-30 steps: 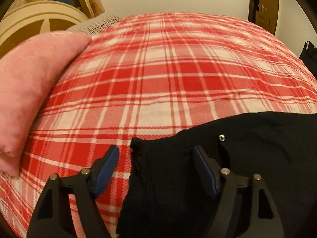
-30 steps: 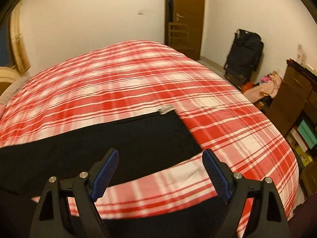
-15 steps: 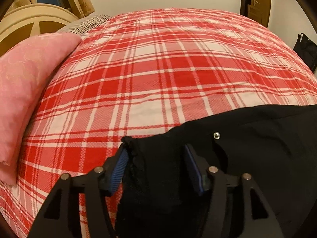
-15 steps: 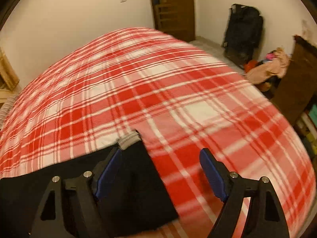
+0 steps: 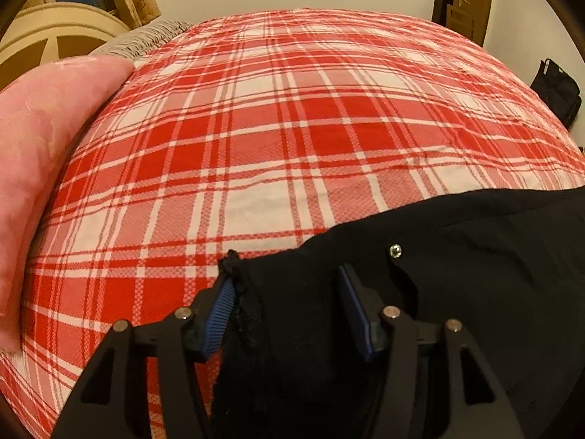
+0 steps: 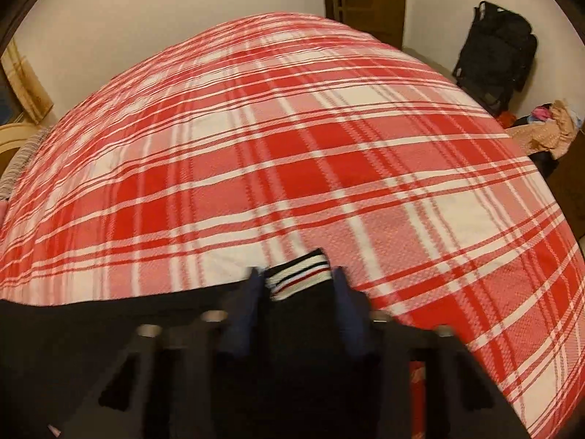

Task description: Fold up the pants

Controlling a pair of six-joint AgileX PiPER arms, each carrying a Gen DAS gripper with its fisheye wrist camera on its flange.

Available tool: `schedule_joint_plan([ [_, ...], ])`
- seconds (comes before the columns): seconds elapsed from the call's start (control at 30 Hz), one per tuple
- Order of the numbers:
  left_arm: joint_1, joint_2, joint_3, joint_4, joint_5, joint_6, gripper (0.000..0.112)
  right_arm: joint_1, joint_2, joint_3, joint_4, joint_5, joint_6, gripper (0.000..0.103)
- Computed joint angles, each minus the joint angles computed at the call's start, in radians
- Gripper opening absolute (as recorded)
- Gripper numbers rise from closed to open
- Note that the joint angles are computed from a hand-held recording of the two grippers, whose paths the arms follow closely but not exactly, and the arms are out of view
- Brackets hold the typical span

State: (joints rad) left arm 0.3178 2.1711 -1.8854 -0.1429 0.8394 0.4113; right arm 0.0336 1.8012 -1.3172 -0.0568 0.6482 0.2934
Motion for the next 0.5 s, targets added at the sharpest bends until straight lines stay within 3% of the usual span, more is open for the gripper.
schedule_joint_plan([
  [0.07,-0.011,-0.009,0.014,0.008,-0.015,0.029,0.043,0.001,-0.027,0.011,0.006,0.009,0.001,0.007],
  [0.13,-0.017,-0.015,0.013,-0.015,-0.003,0.079,0.028,0.024,-0.080,0.051,-0.049,0.000,0.050,0.007],
  [0.17,-0.026,-0.028,0.031,0.006,-0.022,0.073,0.025,0.032,-0.109,0.073,-0.065,0.000,0.064,0.007],
  [0.27,-0.028,-0.084,0.095,0.002,-0.074,0.108,0.023,0.053,-0.221,0.151,-0.095,0.006,0.095,0.007],
  [0.5,0.067,-0.292,0.258,-0.274,-0.118,0.355,0.023,0.062,-0.536,0.339,-0.094,0.058,0.122,0.007],
])
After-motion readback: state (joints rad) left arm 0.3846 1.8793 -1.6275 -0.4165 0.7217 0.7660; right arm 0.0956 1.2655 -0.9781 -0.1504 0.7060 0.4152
